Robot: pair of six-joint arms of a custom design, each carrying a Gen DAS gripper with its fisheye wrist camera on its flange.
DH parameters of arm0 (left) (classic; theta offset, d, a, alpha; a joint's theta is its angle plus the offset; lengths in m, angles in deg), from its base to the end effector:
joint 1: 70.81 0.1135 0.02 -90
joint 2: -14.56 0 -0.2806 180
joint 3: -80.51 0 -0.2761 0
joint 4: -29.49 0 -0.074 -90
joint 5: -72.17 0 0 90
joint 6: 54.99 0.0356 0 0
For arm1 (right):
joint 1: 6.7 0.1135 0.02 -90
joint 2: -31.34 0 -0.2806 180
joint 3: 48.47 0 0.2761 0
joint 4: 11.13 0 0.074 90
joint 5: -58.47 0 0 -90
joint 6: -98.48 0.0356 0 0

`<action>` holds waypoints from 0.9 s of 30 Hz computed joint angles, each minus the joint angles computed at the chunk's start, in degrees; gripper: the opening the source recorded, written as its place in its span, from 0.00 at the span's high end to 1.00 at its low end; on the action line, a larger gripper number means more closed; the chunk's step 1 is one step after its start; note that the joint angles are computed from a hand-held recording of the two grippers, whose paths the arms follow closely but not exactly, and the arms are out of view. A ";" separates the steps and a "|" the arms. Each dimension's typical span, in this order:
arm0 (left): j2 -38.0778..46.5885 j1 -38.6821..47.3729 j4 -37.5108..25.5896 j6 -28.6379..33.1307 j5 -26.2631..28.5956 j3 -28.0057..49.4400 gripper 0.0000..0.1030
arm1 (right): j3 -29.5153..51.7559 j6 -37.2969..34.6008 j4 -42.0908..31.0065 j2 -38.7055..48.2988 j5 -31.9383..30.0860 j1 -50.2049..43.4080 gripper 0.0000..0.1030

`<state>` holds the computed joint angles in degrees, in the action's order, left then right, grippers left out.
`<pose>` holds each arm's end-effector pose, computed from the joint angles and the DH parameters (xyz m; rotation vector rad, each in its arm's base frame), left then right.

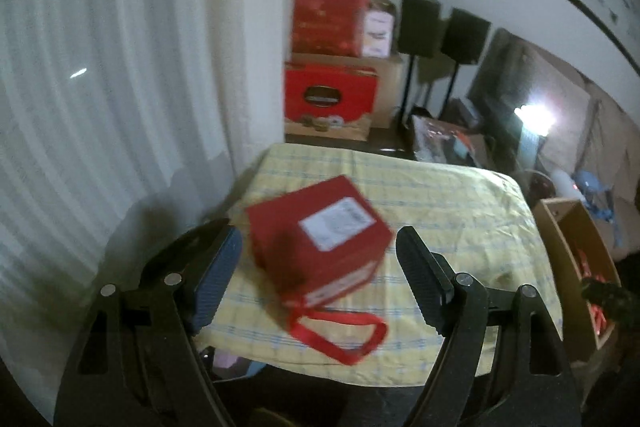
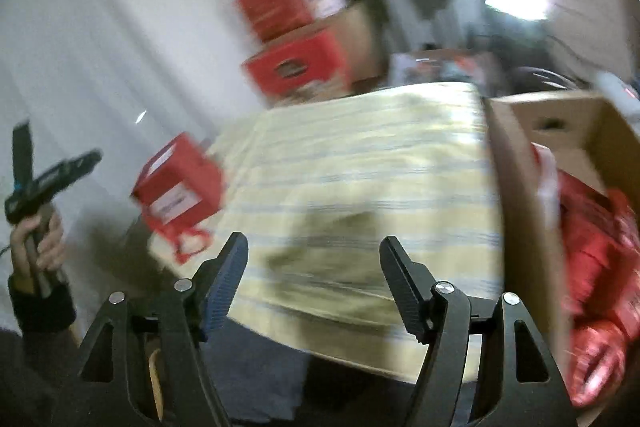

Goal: Organize objects
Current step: 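Move both tools away from the cardboard box toward the table, then close the right tool on the red ribbon handle of the red gift box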

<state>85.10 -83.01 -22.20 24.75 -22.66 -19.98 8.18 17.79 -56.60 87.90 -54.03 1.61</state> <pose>0.2740 -0.0562 0.3469 -0.0035 2.3153 -0.1016 0.2123 0.0448 0.2720 -0.1721 2.3630 0.6126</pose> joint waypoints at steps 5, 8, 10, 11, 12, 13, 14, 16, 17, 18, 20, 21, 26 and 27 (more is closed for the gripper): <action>-2.07 6.35 3.35 2.45 2.90 -5.91 0.25 | 4.99 6.29 7.26 11.19 9.31 19.44 0.31; -1.66 9.84 4.88 4.04 5.78 -8.44 0.25 | 7.52 8.55 10.70 17.59 12.06 25.24 0.29; -0.96 12.28 5.92 4.82 7.51 -9.52 0.25 | 9.16 9.85 12.56 22.12 14.61 28.64 0.28; -0.58 13.33 6.27 5.27 8.24 -9.86 0.25 | 10.03 10.29 12.99 24.20 15.71 29.94 0.27; -0.16 14.19 6.96 5.51 8.60 -10.40 0.25 | 11.18 10.97 13.12 26.45 17.01 31.41 0.23; 0.24 14.95 7.83 5.87 8.77 -11.09 0.25 | 12.79 11.47 12.71 29.13 19.04 32.99 0.20; 0.75 15.70 8.51 6.54 8.96 -11.83 0.25 | 13.52 11.43 12.65 30.64 20.86 33.78 0.19; 2.18 17.75 8.86 7.93 11.24 -12.67 0.25 | 15.54 11.63 12.93 34.12 26.56 36.39 0.16; 3.06 18.67 8.93 8.22 12.38 -12.84 0.25 | 16.01 11.65 13.32 35.23 28.29 37.08 0.15; 3.78 19.43 9.22 8.33 13.04 -13.08 0.25 | 16.62 11.69 13.79 36.57 29.76 37.80 0.14; 5.31 20.71 10.08 8.52 13.49 -13.60 0.25 | 19.14 11.25 14.21 40.55 32.09 39.24 0.14; 5.79 20.95 10.20 8.67 13.48 -13.70 0.25 | 20.41 10.63 14.31 42.59 32.83 39.77 0.14; 8.27 21.87 11.27 9.92 14.76 -14.75 0.25 | 25.88 8.52 14.14 51.41 37.40 41.95 0.14; 8.40 21.96 11.46 10.05 14.92 -15.02 0.25 | 25.93 7.95 15.44 52.23 37.96 42.25 0.14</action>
